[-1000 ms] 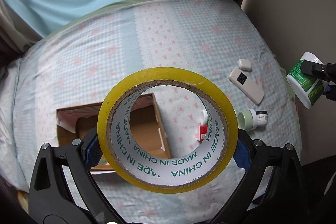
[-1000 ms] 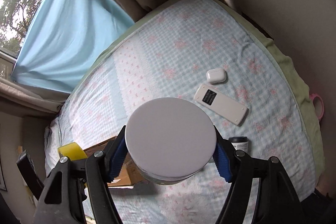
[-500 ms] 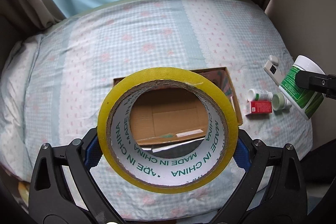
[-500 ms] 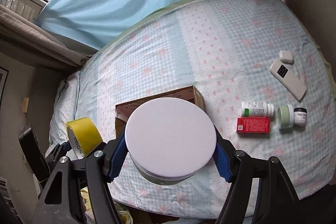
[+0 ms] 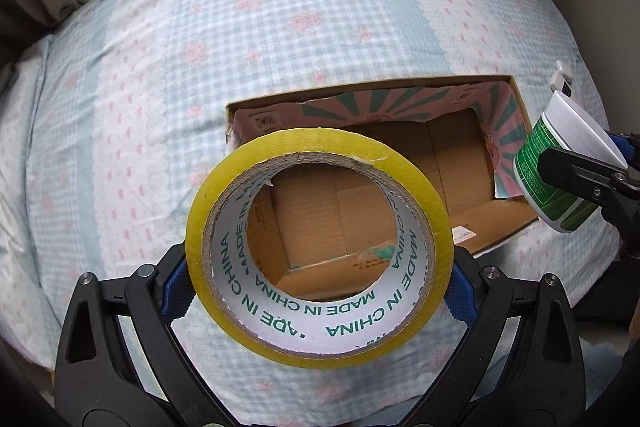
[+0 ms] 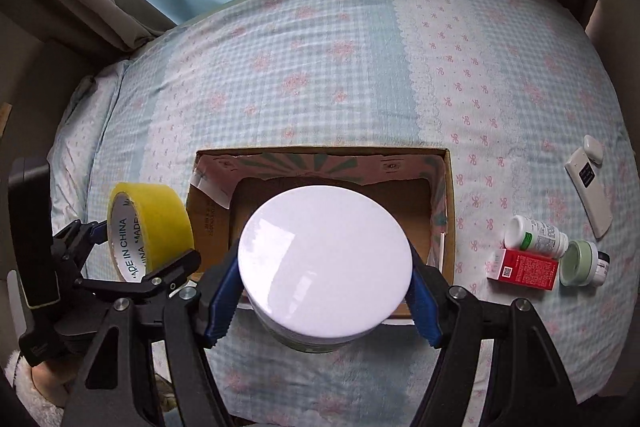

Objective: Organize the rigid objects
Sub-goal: 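Carry tape roll and green jar into the cardboard box and release both, then lift both tools away from the box toward the remaining items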

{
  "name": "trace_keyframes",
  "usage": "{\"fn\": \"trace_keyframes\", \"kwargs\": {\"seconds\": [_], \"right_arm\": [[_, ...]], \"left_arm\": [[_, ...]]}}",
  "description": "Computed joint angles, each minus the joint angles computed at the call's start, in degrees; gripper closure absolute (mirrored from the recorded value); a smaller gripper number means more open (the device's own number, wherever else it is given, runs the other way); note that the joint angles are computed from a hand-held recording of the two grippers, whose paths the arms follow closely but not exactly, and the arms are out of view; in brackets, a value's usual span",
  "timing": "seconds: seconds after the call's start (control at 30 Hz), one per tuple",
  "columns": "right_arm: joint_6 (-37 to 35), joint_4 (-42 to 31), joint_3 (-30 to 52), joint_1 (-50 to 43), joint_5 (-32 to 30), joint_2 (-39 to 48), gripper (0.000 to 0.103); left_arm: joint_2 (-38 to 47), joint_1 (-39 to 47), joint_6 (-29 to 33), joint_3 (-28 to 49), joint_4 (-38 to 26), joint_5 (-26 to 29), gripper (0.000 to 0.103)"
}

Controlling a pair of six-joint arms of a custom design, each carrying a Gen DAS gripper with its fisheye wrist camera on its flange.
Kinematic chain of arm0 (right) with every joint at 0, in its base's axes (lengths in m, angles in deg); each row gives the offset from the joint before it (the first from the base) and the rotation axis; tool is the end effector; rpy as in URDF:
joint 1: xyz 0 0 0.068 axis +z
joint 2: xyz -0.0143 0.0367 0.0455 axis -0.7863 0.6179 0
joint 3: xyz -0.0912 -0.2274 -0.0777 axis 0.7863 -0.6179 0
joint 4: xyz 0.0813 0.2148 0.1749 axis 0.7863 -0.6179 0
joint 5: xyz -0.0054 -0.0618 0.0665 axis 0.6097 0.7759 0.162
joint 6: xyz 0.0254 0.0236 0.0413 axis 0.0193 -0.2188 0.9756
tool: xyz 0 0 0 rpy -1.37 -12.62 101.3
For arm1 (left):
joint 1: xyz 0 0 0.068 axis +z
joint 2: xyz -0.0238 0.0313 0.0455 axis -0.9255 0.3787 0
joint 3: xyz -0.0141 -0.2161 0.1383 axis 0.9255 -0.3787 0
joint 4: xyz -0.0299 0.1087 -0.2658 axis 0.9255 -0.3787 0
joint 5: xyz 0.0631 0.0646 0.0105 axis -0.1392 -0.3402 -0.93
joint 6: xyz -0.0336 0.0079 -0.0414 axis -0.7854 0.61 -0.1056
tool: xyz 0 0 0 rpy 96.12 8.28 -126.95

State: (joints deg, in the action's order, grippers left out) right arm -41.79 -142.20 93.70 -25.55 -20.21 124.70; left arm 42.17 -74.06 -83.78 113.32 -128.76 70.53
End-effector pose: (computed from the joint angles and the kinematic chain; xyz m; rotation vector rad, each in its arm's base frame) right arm 0.3538 0.1827 0.2835 -0.5320 2.8541 0.3988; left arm 0.2602 -0.0270 0.2449 -0.4303 2.9151 -0.0010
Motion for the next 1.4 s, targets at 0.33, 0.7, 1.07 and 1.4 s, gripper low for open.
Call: {"fn": "trace_keyframes", "kwargs": {"seconds": [0.33, 0.7, 1.07, 1.4], "right_arm": [[-11.28, 4.17, 0.99, 1.38, 3.10, 10.75, 0.035], [-17.58, 4.58, 0.28, 1.53, 2.90, 16.23, 0.035], [-21.88, 10.51, -7.69, 0.02, 5.21, 11.20, 0.000], [-19.04, 8.08, -7.78, 0.40, 5.47, 7.17, 0.000]], "left_arm": [[16.95, 1.37, 5.65, -0.73, 9.96, 4.01, 0.006], [22.22, -0.75, 7.98, 0.06, 13.42, 3.39, 0.006], [17.70, -3.83, 12.32, -1.38, 11.73, -0.51, 0.000], [11.35, -7.69, 8.28, 0.18, 7.51, -2.75, 0.000]]}}
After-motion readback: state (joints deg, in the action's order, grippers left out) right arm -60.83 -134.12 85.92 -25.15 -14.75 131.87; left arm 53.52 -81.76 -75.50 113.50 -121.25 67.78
